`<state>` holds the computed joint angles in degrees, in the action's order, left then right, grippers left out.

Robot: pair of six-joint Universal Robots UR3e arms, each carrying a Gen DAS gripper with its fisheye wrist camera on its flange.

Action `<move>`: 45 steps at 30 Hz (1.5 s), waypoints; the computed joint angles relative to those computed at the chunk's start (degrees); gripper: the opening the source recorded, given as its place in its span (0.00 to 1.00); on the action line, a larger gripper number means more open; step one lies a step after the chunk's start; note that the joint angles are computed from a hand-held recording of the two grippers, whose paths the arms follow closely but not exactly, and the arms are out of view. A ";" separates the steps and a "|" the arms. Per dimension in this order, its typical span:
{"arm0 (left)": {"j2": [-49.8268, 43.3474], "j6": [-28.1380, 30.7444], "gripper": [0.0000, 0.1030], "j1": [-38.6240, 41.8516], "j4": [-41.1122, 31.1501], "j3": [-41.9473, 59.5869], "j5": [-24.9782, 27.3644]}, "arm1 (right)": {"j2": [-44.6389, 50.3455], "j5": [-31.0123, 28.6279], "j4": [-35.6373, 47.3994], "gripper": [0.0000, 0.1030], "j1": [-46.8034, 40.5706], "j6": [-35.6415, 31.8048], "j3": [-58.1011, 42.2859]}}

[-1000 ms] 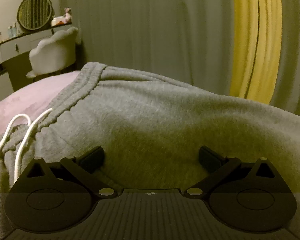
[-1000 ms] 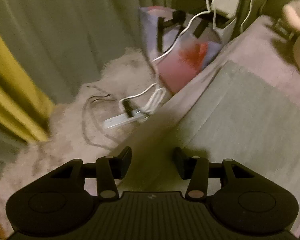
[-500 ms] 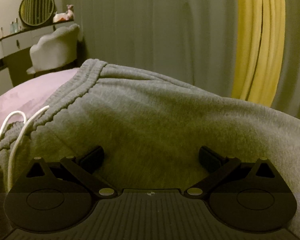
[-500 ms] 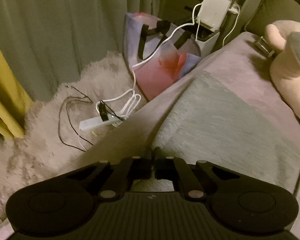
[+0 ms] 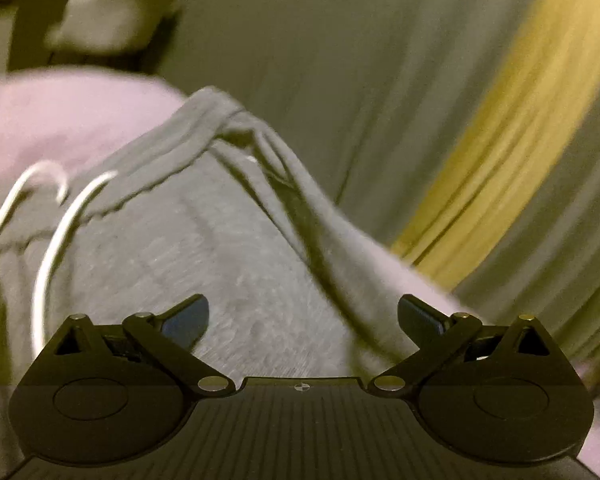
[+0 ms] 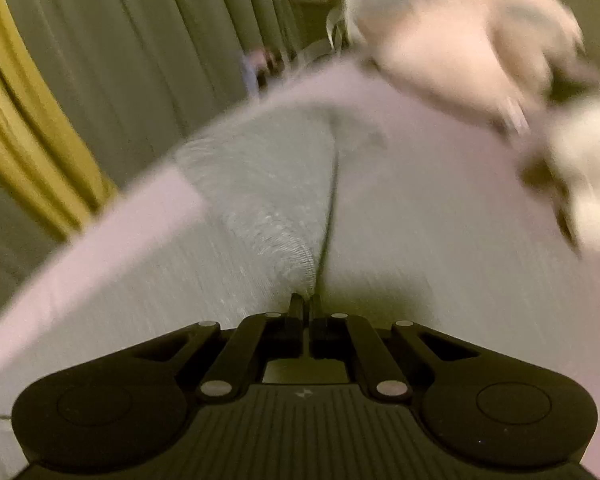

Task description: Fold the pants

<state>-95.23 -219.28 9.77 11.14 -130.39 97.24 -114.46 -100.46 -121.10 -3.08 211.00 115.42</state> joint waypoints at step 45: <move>-11.79 23.82 0.13 7.21 -44.78 43.47 -6.08 | 18.12 4.96 -32.08 0.09 -9.14 -21.50 2.71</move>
<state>-107.03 -195.46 16.98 -33.64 -86.92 91.16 -96.35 -95.50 -153.18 -12.21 189.50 118.13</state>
